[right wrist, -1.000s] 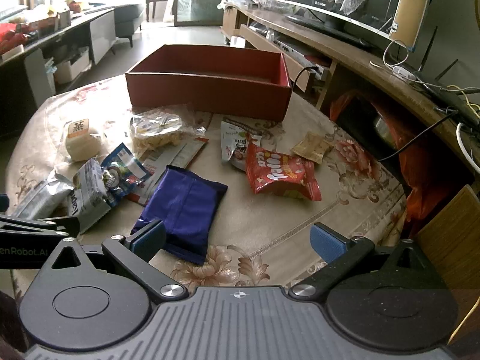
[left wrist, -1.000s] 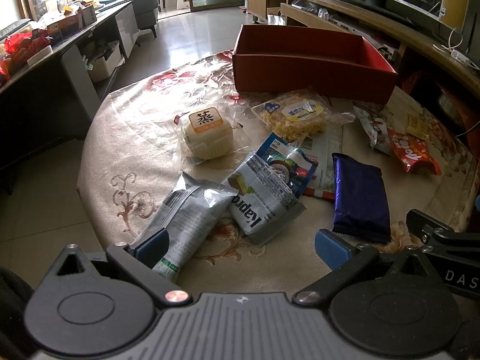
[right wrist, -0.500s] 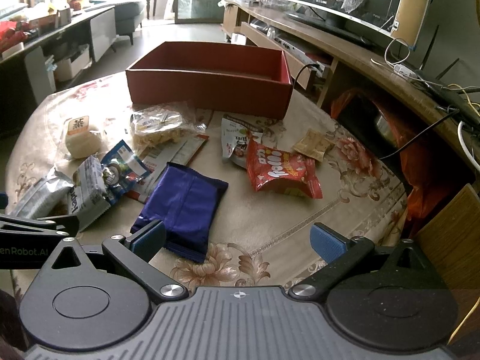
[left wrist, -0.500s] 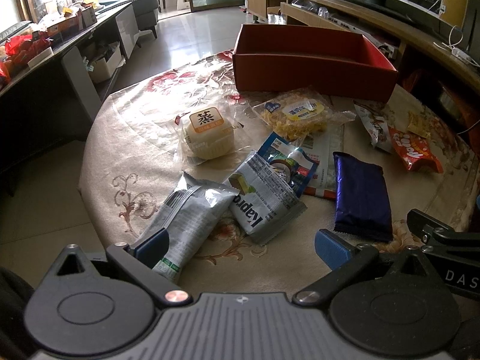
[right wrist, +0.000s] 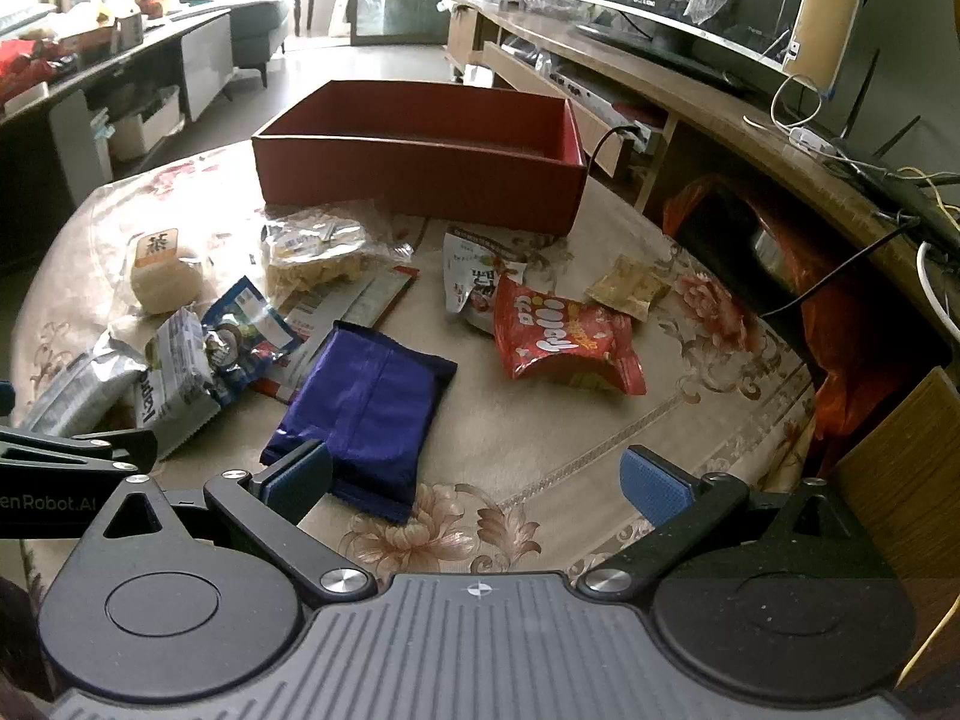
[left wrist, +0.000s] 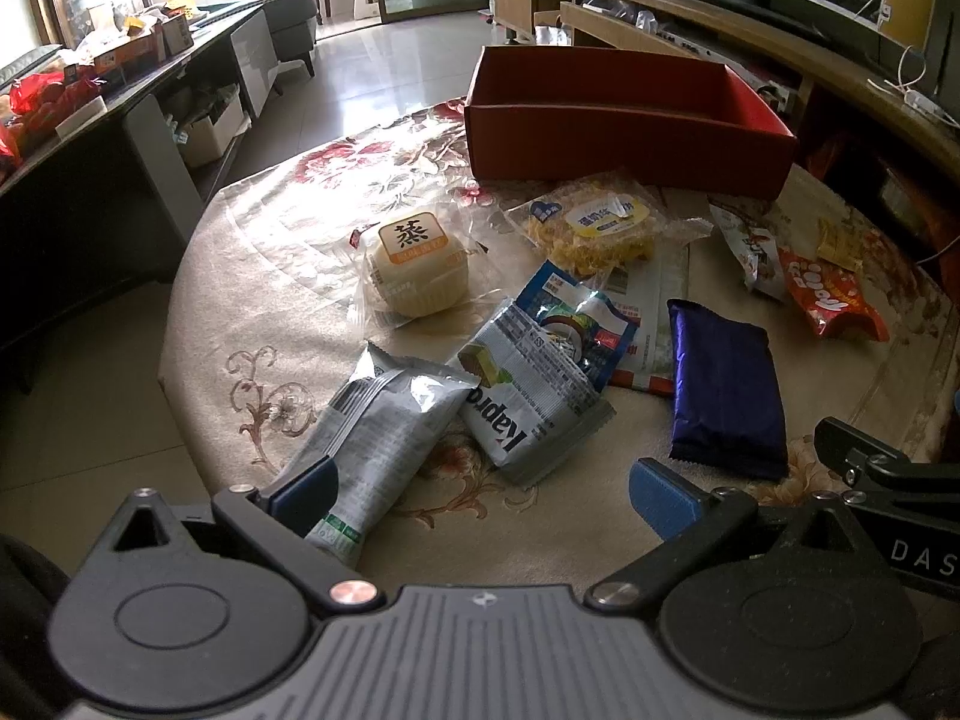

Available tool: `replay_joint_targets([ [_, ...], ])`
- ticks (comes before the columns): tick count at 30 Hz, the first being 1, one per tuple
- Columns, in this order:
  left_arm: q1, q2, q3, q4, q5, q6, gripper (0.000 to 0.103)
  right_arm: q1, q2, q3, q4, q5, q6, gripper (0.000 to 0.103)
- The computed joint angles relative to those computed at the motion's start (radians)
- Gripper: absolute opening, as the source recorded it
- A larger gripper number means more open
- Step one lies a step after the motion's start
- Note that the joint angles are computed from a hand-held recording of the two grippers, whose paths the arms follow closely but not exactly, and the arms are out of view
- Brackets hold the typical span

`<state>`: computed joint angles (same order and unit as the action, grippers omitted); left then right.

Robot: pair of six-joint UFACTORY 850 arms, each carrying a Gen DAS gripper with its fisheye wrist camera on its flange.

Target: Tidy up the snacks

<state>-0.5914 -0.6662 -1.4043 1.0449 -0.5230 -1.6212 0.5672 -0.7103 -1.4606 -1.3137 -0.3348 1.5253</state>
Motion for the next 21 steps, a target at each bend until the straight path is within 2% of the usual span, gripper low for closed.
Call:
replay_joint_targets([
  [14,-0.001,-0.005,-0.006,-0.017,-0.01,0.02,0.103,0.001,-0.004,-0.002,0.006,0.0,-0.008,0.103],
  [21,0.013,0.003,-0.002,-0.024,0.014,0.015,0.103,-0.009,-0.011,-0.015,0.081,0.024,-0.076,0.103],
])
